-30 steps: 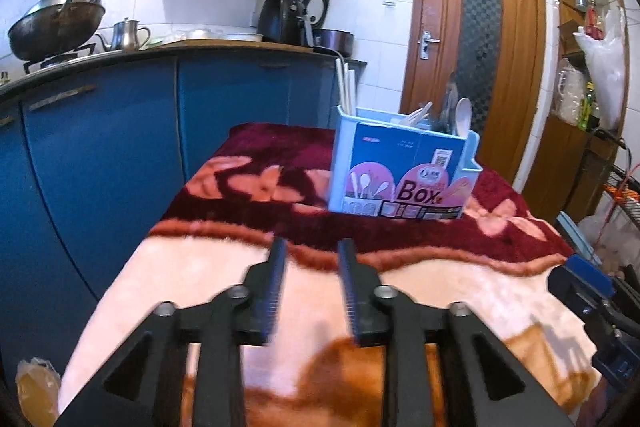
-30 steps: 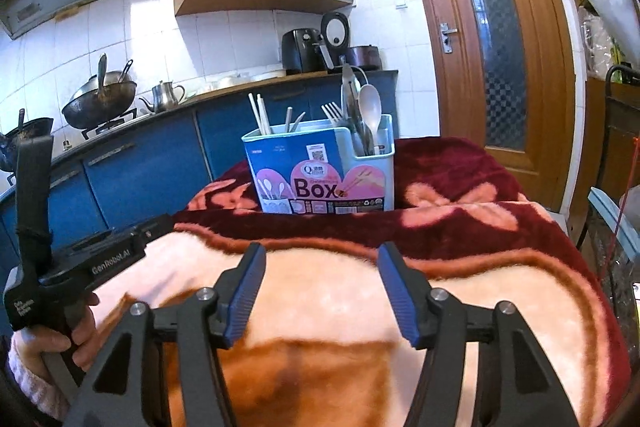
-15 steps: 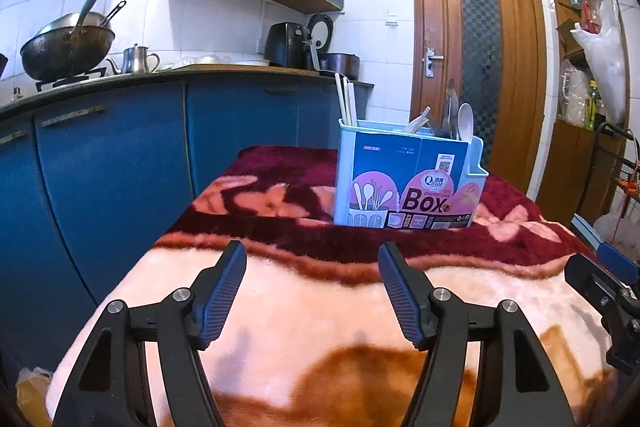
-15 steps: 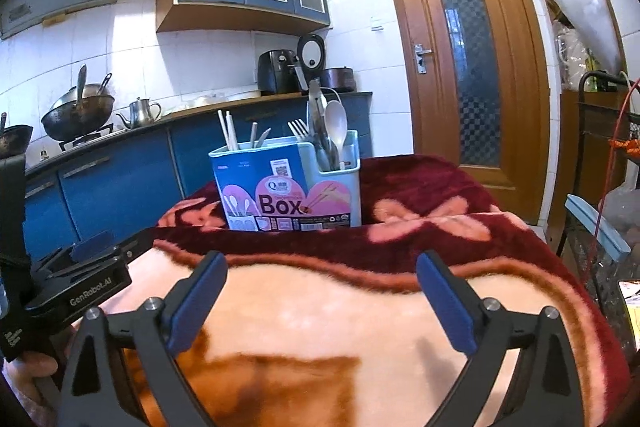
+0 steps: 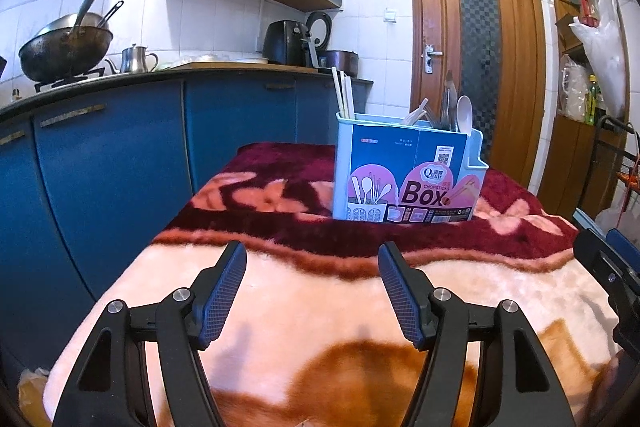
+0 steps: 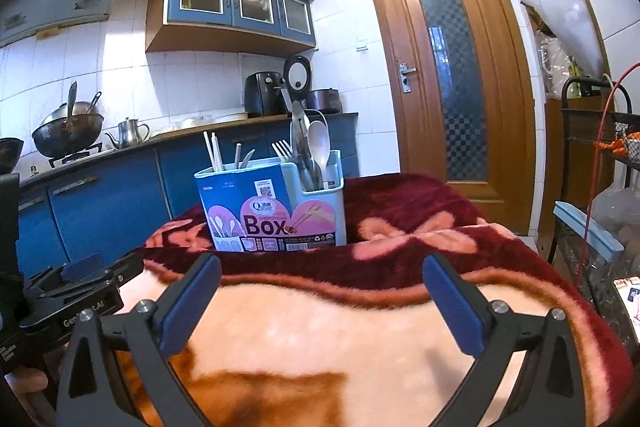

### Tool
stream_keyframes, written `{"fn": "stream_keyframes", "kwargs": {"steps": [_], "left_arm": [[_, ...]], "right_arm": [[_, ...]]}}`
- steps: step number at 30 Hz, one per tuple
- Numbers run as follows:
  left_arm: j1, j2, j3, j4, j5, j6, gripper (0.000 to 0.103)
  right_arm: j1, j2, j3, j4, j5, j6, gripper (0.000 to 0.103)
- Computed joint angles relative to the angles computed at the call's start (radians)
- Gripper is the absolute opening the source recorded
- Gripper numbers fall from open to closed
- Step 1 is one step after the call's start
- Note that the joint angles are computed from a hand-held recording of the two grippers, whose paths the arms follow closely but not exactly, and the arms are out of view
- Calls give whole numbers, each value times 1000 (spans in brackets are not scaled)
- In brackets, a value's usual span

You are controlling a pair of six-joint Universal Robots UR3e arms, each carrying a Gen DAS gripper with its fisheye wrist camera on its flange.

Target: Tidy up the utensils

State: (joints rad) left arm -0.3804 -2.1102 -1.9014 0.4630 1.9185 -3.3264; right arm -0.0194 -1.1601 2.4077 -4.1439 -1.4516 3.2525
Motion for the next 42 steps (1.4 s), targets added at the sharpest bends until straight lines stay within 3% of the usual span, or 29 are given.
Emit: {"fn": "stream_keyframes", "kwargs": {"steps": [42], "left_arm": [[-1, -5, 4, 0, 3, 2, 70]], "right_arm": [[-15, -1, 7, 5, 32, 6, 103]]}}
